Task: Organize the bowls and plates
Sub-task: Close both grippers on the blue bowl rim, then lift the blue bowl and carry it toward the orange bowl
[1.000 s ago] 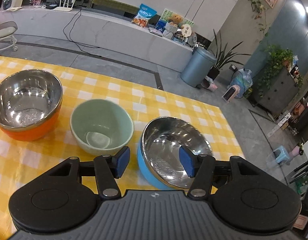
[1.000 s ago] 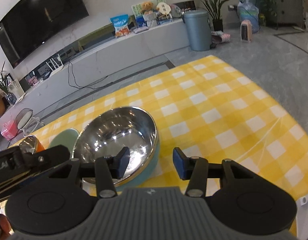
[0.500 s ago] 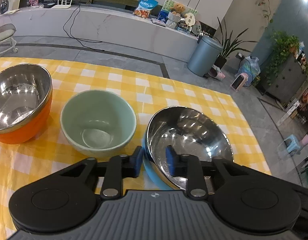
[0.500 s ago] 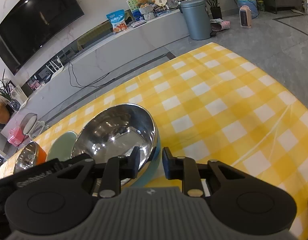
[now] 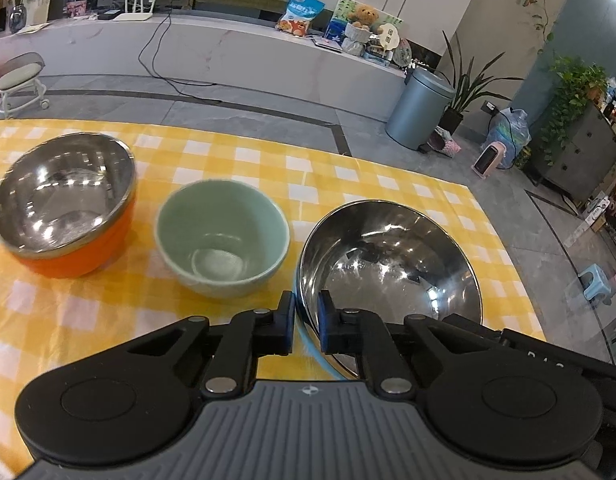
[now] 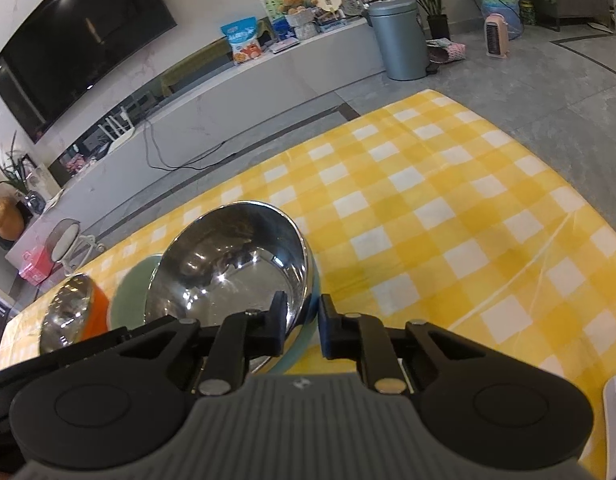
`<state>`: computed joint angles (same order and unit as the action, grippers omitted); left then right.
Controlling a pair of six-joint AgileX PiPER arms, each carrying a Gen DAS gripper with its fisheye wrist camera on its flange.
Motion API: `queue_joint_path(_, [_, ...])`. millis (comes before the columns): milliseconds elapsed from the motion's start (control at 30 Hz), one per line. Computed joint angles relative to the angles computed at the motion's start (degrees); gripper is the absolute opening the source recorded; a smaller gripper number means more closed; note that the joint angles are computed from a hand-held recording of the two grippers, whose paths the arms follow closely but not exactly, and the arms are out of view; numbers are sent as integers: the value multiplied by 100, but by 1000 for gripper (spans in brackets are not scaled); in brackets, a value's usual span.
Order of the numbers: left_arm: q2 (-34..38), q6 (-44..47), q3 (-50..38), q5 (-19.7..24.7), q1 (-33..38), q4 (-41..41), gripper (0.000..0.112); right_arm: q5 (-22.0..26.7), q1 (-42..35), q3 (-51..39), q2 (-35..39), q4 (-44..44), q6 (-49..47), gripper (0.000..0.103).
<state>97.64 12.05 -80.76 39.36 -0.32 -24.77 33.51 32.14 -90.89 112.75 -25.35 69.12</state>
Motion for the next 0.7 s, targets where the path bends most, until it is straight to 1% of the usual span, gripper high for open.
queue_joint_path(167, [-401, -290, 186, 414, 100, 319, 11, -119, 75, 458, -398, 532, -362, 13])
queue_joint_path(267, [-733, -218, 484, 549, 260, 193, 11, -209, 104, 783, -667, 911, -663, 13])
queue_joint_path(400, [-1126, -268, 832, 731, 561, 15, 12, -250, 250, 1075, -968, 1158, -917, 13])
queue_joint_path(533, [-1462, -394, 1118, 895, 762, 124, 12, -166, 432, 1084, -1035, 1328, -1118, 13])
queue_joint_path(700, [-1680, -206, 1367, 1210, 1241, -171, 12, -162, 677, 1243, -1144, 1421, -1140, 12])
